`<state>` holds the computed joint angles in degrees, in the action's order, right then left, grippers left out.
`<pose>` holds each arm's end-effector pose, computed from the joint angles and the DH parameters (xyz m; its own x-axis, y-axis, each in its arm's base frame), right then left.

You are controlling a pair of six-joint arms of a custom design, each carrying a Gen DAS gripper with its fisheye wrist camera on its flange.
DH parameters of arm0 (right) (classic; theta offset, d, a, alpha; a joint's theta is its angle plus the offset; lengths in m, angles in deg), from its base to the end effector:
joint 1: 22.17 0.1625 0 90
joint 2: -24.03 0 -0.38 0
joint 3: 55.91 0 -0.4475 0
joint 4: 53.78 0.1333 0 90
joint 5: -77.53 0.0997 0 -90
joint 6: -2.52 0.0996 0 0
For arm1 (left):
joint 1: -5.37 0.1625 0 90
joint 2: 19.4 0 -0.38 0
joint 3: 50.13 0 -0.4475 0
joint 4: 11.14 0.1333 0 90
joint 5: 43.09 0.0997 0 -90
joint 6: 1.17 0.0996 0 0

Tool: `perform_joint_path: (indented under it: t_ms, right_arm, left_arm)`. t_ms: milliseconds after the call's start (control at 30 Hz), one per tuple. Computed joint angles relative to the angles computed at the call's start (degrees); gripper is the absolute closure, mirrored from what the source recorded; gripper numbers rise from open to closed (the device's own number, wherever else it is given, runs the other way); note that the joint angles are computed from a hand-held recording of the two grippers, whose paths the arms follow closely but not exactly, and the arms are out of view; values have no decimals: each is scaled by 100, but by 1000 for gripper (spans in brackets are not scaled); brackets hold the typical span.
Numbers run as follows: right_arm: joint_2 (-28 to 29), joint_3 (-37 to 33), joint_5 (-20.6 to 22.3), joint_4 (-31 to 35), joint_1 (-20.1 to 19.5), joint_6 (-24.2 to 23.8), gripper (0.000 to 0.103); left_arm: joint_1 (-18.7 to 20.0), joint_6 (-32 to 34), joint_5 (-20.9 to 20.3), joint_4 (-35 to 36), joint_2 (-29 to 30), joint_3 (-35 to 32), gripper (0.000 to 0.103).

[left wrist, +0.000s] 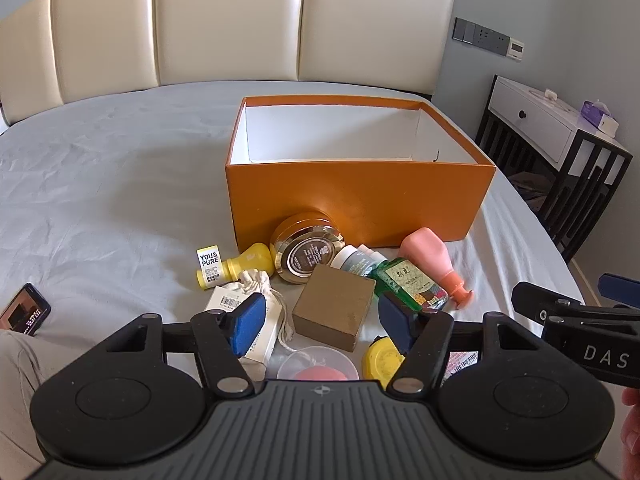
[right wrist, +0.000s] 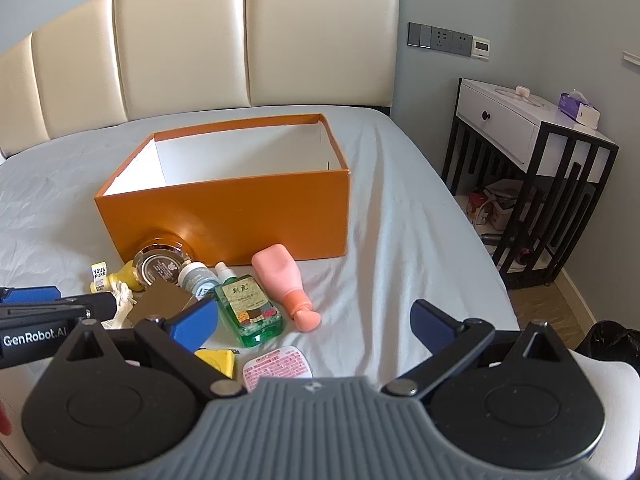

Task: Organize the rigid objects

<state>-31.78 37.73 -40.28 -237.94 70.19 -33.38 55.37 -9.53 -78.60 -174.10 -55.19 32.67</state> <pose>0.1154 -0.6914 0.2365 -0.7154 -0.0401 0.6975 -0.5461 0.6548 -0.5225 -0.3039 -0.6957 0.0490 -0.7508 -0.0007 -0.6605 0.4739 0.6961 -0.5394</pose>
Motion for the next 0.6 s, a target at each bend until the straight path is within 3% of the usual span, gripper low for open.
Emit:
perform_joint_path:
  t_ms: [600]
  right_arm:
    - [23,-17,-30,45,28,-75,3]
  left_arm:
    - [7,12,78,-2,-7,9,26]
